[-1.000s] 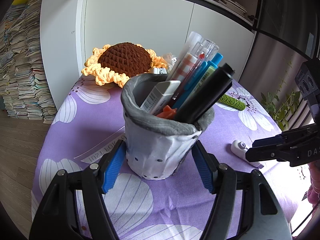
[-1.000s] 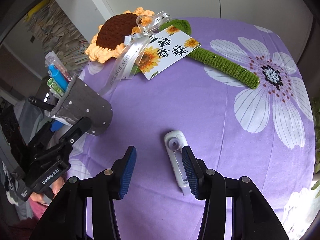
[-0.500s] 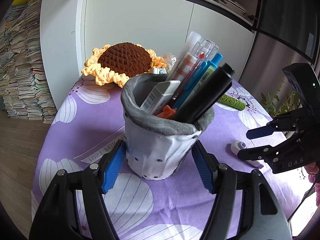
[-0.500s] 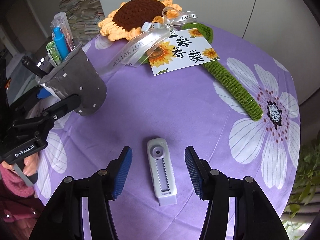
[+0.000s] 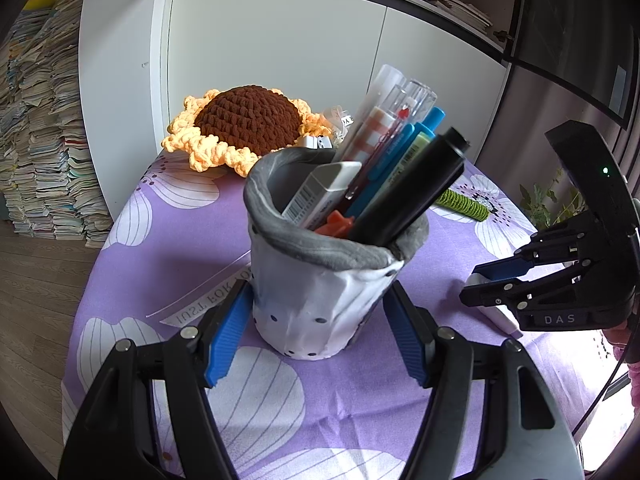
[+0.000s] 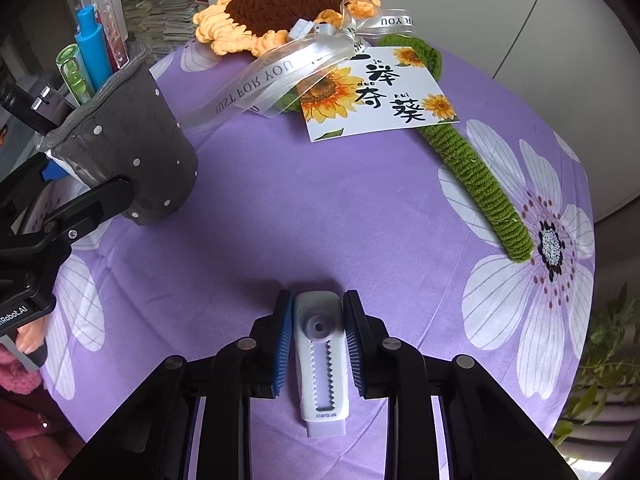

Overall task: Organize stationery
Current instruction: 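Move the right gripper to the white correction tape and grasp it, then lift the correction tape with the right gripper and drop it into the holder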

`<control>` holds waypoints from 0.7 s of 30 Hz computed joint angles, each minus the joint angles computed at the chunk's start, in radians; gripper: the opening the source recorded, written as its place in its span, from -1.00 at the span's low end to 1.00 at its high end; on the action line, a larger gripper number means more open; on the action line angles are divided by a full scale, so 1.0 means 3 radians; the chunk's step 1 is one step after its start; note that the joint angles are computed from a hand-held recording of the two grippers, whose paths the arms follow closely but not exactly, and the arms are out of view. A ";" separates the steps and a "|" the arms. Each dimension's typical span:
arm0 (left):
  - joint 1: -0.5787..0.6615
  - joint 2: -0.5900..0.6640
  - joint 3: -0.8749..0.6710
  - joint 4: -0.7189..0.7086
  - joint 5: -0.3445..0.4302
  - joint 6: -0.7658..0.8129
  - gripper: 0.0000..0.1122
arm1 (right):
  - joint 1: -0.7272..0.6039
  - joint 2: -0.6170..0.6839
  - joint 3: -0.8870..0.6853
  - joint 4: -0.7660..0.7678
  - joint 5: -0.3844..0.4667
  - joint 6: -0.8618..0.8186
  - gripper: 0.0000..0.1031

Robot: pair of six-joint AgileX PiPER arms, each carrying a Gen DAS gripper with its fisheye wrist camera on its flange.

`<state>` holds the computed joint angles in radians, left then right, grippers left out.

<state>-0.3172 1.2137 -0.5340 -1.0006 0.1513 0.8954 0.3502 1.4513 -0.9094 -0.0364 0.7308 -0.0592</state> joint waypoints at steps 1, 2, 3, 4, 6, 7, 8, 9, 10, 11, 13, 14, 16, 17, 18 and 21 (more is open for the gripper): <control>0.0010 -0.0007 0.0000 0.0000 0.0013 0.0008 0.19 | 0.0018 -0.0037 0.0008 -0.0017 0.0003 0.0034 -0.48; 0.0012 -0.0009 0.0001 -0.0020 0.0020 0.0034 0.19 | 0.0037 -0.0099 0.0029 -0.0025 0.0004 0.0065 -0.48; 0.0009 -0.0013 0.0003 -0.0020 0.0022 0.0036 0.18 | 0.0053 -0.0168 0.0048 -0.0025 0.0001 0.0092 -0.48; 0.0021 -0.0010 0.0000 -0.0073 0.0037 0.0103 0.18 | 0.0064 -0.0249 0.0066 -0.0012 0.0000 0.0118 -0.48; 0.0011 -0.0018 0.0005 -0.0065 0.0040 0.0101 0.18 | 0.0073 -0.0409 0.0065 0.0024 0.0028 0.0158 -0.48; 0.0009 -0.0016 0.0000 -0.0045 0.0043 0.0084 0.18 | 0.0076 -0.0494 0.0054 0.0031 0.0056 0.0185 -0.48; 0.0009 -0.0015 -0.0001 -0.0031 0.0044 0.0071 0.18 | 0.0087 -0.0576 0.0034 0.0030 0.0085 0.0217 -0.48; 0.0012 -0.0015 -0.0002 -0.0030 0.0049 0.0070 0.18 | 0.0111 -0.0693 0.0036 0.0037 0.0115 0.0248 -0.48; 0.0010 -0.0014 -0.0003 -0.0023 0.0048 0.0063 0.18 | 0.0102 -0.0795 0.0023 0.0097 0.0137 0.0213 -0.49; 0.0010 -0.0014 -0.0003 -0.0023 0.0048 0.0063 0.18 | 0.0103 -0.0889 -0.0003 0.0168 0.0153 0.0183 -0.49; 0.0021 -0.0010 -0.0009 -0.0023 0.0058 0.0071 0.18 | 0.0197 -0.0977 -0.0121 0.0208 0.0131 0.0268 -0.49; 0.0018 -0.0008 -0.0010 -0.0032 0.0055 0.0077 0.18 | 0.0237 -0.1013 -0.0195 0.0218 0.0125 0.0306 -0.49; 0.0019 -0.0009 -0.0008 -0.0033 0.0054 0.0079 0.18 | 0.0244 -0.1061 -0.0372 0.0340 0.0136 0.0244 -0.49; 0.0018 -0.0007 -0.0009 -0.0033 0.0053 0.0079 0.18 | 0.0246 -0.1078 -0.0459 0.0427 0.0151 0.0188 -0.49; 0.0018 -0.0007 -0.0009 -0.0033 0.0053 0.0079 0.18 | 0.0232 -0.1089 -0.0557 0.0539 0.0181 0.0107 -0.49; 0.0019 -0.0007 -0.0010 -0.0034 0.0055 0.0080 0.18 | 0.0339 -0.1052 -0.0821 0.0617 0.0189 0.0094 -0.49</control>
